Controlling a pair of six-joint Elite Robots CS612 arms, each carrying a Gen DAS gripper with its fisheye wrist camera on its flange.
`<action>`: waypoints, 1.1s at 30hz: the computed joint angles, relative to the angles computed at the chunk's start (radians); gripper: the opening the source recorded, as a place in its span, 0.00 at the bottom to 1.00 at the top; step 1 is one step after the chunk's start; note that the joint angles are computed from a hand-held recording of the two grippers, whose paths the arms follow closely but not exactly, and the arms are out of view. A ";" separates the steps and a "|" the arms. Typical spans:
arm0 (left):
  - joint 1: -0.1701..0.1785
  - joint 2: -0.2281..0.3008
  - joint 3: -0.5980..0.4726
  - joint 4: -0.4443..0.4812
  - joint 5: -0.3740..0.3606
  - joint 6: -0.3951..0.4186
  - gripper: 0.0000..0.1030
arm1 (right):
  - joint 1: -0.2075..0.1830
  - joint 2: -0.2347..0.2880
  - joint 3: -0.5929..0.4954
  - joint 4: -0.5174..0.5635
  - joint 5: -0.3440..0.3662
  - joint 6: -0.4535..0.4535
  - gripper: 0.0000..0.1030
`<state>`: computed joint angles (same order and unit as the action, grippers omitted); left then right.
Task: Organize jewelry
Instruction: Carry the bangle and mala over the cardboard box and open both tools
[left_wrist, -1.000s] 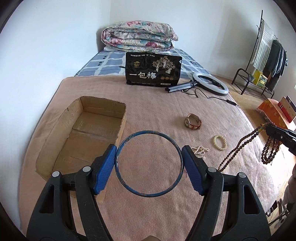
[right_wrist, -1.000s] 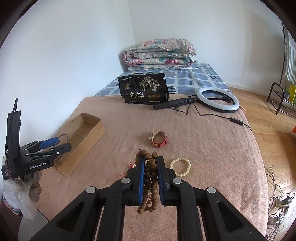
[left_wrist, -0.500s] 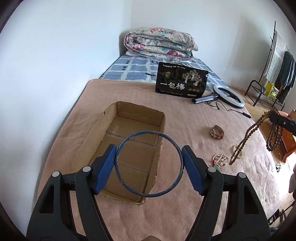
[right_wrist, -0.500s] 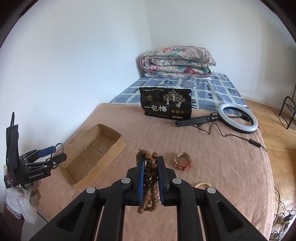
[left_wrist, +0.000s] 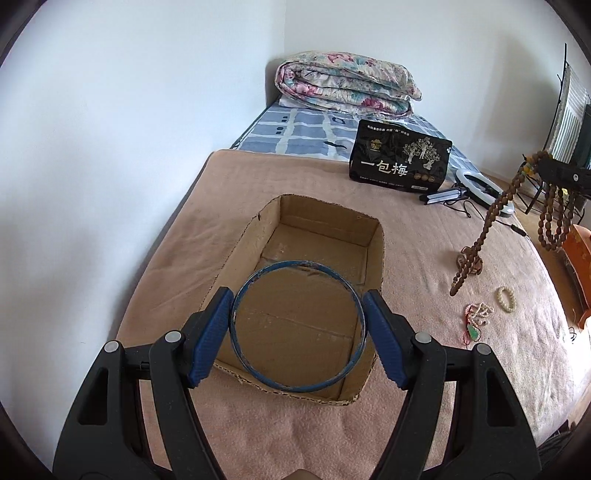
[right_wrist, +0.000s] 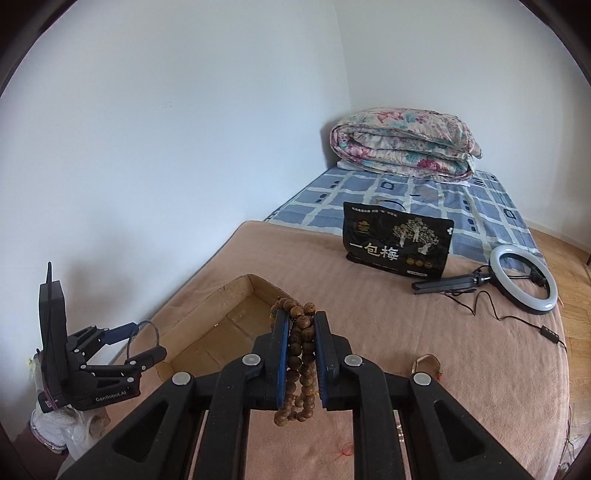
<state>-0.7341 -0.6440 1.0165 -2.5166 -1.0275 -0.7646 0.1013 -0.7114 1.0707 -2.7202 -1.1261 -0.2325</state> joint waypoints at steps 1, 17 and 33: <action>0.001 -0.002 0.006 -0.004 -0.002 -0.001 0.71 | 0.004 0.006 -0.010 0.004 0.003 -0.002 0.11; 0.019 -0.002 0.033 -0.022 -0.027 -0.021 0.71 | 0.065 0.099 -0.182 0.093 0.035 -0.040 0.11; 0.020 0.015 0.034 0.004 0.013 -0.041 0.71 | 0.094 0.216 -0.347 0.227 -0.021 -0.049 0.11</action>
